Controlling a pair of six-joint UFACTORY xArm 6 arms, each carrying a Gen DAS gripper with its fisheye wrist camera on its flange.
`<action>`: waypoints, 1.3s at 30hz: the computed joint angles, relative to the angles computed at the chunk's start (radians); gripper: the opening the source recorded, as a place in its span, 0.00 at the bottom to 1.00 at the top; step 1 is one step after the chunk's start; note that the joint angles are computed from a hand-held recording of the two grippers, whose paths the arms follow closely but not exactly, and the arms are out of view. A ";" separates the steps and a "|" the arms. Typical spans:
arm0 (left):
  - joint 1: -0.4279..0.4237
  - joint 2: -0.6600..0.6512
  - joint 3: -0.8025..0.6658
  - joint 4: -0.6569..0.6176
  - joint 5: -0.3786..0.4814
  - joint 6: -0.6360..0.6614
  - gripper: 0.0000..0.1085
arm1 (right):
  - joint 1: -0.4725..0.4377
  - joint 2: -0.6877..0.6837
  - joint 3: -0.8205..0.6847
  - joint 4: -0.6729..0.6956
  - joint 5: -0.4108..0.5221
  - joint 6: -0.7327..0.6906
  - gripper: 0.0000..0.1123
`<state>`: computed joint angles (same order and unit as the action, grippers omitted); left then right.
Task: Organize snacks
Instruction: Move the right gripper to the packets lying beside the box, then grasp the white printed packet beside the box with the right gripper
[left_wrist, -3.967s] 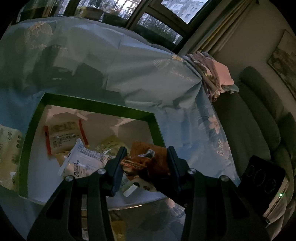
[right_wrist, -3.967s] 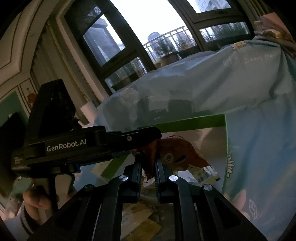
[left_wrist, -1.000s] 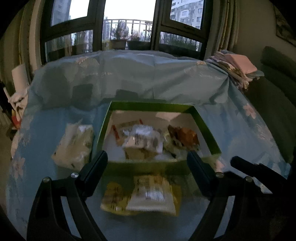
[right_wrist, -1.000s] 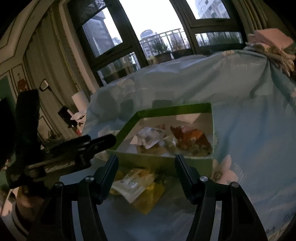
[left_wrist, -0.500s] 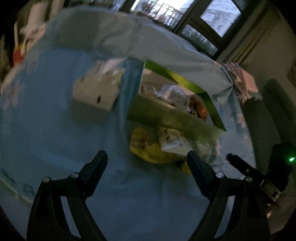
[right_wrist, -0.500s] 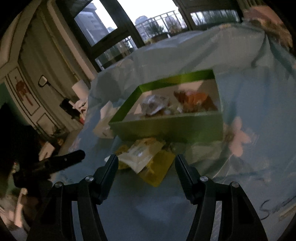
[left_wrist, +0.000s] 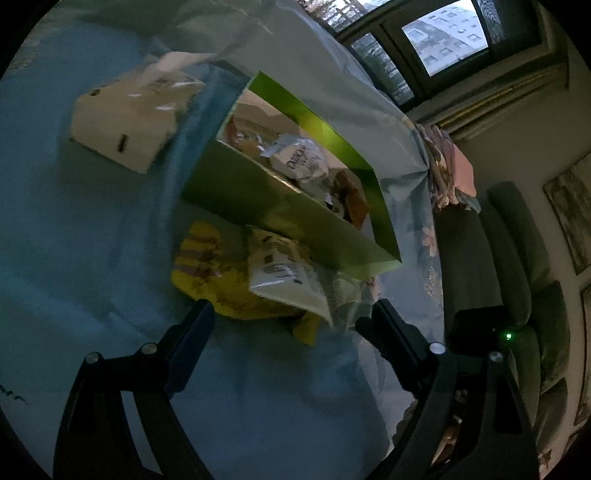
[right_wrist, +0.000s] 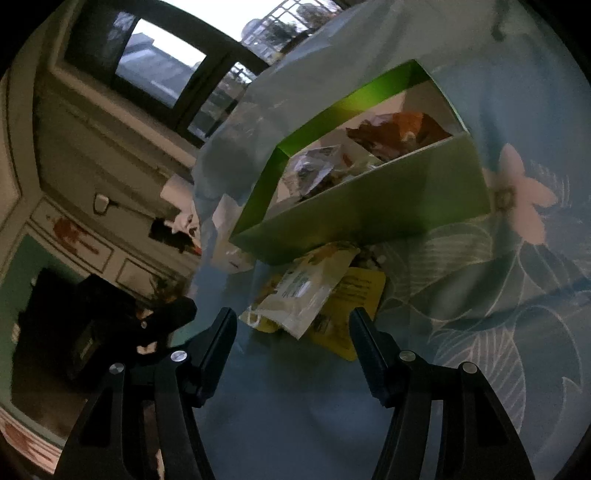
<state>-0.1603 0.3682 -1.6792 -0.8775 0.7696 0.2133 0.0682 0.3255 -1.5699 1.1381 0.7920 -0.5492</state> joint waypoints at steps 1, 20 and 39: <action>0.000 0.007 -0.010 -0.008 0.009 -0.001 0.80 | -0.003 0.004 -0.003 0.011 0.003 0.001 0.57; 0.015 0.121 -0.151 -0.006 0.097 -0.073 0.68 | -0.001 0.097 -0.097 0.060 0.078 0.027 0.57; 0.031 0.167 -0.202 -0.003 0.150 -0.099 0.28 | 0.009 0.186 -0.179 0.057 0.065 0.099 0.30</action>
<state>-0.1297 0.5348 -1.8809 -0.8808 0.9193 0.1145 0.0769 0.5119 -1.7493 1.1948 0.8566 -0.4501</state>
